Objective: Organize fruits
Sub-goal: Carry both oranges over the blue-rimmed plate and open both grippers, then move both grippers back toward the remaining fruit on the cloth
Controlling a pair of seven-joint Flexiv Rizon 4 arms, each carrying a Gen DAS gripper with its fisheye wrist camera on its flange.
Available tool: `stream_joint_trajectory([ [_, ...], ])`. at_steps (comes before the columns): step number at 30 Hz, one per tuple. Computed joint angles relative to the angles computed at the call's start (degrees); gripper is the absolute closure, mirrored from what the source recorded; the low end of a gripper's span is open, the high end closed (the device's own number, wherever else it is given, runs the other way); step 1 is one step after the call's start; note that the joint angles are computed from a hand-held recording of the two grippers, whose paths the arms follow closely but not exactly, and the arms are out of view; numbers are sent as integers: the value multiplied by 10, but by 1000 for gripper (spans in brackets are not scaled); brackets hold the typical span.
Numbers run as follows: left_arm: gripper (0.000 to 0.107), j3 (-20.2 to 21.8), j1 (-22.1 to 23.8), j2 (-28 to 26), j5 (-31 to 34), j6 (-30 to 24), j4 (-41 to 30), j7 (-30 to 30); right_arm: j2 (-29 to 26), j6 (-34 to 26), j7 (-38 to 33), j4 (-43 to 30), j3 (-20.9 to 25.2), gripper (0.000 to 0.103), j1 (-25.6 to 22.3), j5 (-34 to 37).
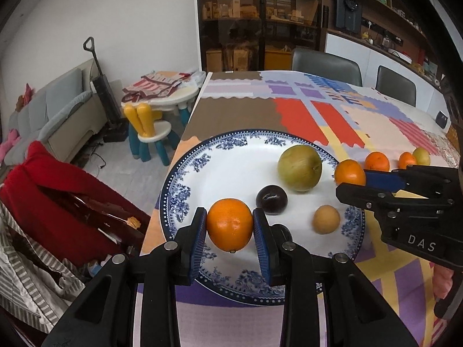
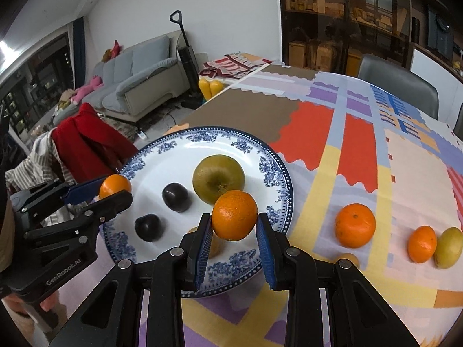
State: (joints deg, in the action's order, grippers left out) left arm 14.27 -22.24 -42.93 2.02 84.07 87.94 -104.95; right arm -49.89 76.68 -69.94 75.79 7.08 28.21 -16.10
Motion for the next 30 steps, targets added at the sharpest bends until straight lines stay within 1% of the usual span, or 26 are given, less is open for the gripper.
stream_joint_trajectory([
  [1,75,-5,4,-1,-1,0,0,3,-2,-5,-1,-4,2,71,-1,0],
  [5,75,0,1,0,1,-7,0,1,-6,-13,-5,-11,4,71,-1,1],
  [8,67,21,-15,1,12,0,1,-12,-6,-12,-2,-10,-3,70,4,0],
  [9,66,32,-24,3,17,1,2,-18,-5,-11,-5,-9,0,70,2,0],
  [11,65,39,-31,8,22,5,6,-26,0,-2,-7,0,-2,69,2,-1],
  [14,62,56,-49,17,32,3,10,-42,18,34,7,32,-24,63,13,-8],
  [18,58,68,-69,34,50,7,19,-61,47,71,25,76,-38,63,16,-13],
  [20,56,71,-78,41,59,11,21,-68,65,98,41,106,-57,53,24,-16],
  [21,54,75,-84,44,64,13,23,-74,77,118,53,127,-75,52,33,-19],
  [24,52,85,-101,51,77,15,24,-86,101,153,74,168,-106,52,49,-24],
  [26,51,84,-109,57,84,17,25,-91,119,175,86,198,-122,46,57,-22],
  [27,51,87,-114,59,88,16,24,-94,125,183,89,208,-128,45,60,-22],
  [30,50,106,-141,63,105,16,20,-116,149,213,97,249,-165,45,83,-14],
])
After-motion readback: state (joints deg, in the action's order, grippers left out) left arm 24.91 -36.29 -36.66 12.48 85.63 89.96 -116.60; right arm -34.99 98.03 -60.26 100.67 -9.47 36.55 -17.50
